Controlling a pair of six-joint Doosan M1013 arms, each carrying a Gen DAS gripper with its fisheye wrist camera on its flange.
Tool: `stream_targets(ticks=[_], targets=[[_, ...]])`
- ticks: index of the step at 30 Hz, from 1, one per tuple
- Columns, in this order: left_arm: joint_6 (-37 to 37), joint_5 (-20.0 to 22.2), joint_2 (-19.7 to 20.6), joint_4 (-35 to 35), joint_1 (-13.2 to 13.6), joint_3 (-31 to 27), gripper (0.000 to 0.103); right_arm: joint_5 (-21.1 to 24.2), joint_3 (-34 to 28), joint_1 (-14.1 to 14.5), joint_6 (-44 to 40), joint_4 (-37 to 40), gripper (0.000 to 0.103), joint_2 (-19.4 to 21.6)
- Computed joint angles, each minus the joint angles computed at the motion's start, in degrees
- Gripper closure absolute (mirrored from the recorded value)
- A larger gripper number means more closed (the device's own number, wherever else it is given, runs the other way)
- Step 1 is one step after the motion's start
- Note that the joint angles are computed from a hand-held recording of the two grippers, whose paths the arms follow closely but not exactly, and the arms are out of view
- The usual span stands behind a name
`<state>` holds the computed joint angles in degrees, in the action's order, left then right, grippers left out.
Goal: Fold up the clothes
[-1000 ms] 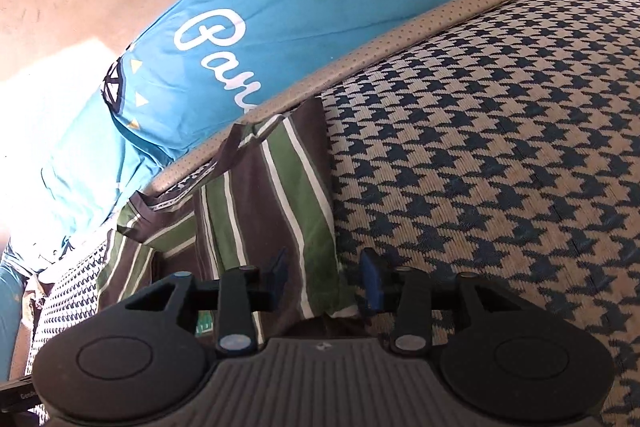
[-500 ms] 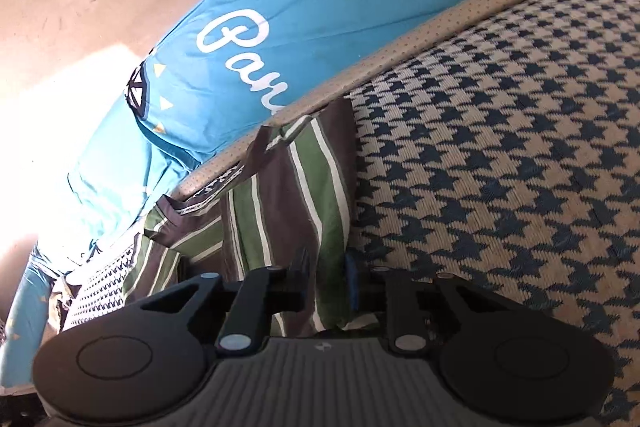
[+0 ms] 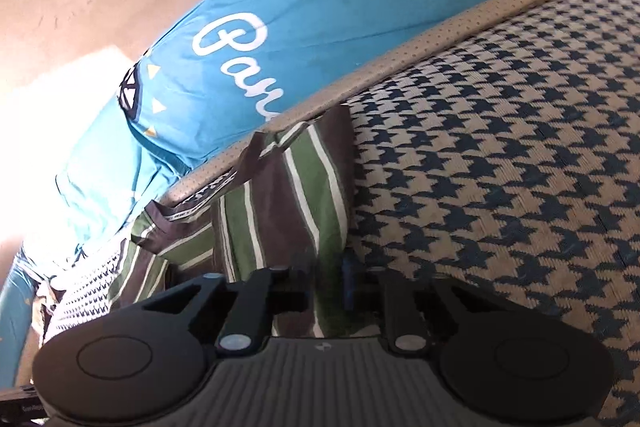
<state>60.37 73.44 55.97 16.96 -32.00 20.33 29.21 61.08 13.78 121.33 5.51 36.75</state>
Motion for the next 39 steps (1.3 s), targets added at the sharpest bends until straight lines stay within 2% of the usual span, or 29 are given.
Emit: stream_targets(ticks=[4, 10, 14, 16, 21, 31, 39], targets=[[-0.32, 0.44, 0.28, 0.1, -0.02, -0.57, 0.015, -1.82, 0.27, 0.07, -4.09, 2.92, 0.094, -0.29], [-0.12, 1.03, 0.62, 0.16, -0.08, -1.28, 0.015, 1.41, -1.23, 0.59, 1.6, -3.89, 0.089, 0.53], [-0.25, 1.24, 0.76, 0.14, -0.05, -1.58, 0.015, 0.75, -0.72, 0.64, 2.6, -4.44, 0.088, 0.5], [-0.41, 1.28, 0.77, 0.28, -0.05, -1.65, 0.015, 0.34, -0.7, 0.81, 2.89, -5.01, 0.093, 0.44], [-0.63, 1.5, 0.77, 0.41, -0.04, -1.77, 0.015, -1.11, -1.06, 1.87, 3.56, -8.58, 0.094, 0.28], [-2.09, 0.56, -0.74, 0.74, 0.25, 0.68, 0.015, -3.01, -3.96, 4.38, 2.81, -11.6, 0.095, 1.12], [-4.39, -0.87, -3.12, 1.07, 1.29, 4.72, 0.015, -3.84, -8.84, 6.73, -2.43, -9.08, 0.095, 3.5]])
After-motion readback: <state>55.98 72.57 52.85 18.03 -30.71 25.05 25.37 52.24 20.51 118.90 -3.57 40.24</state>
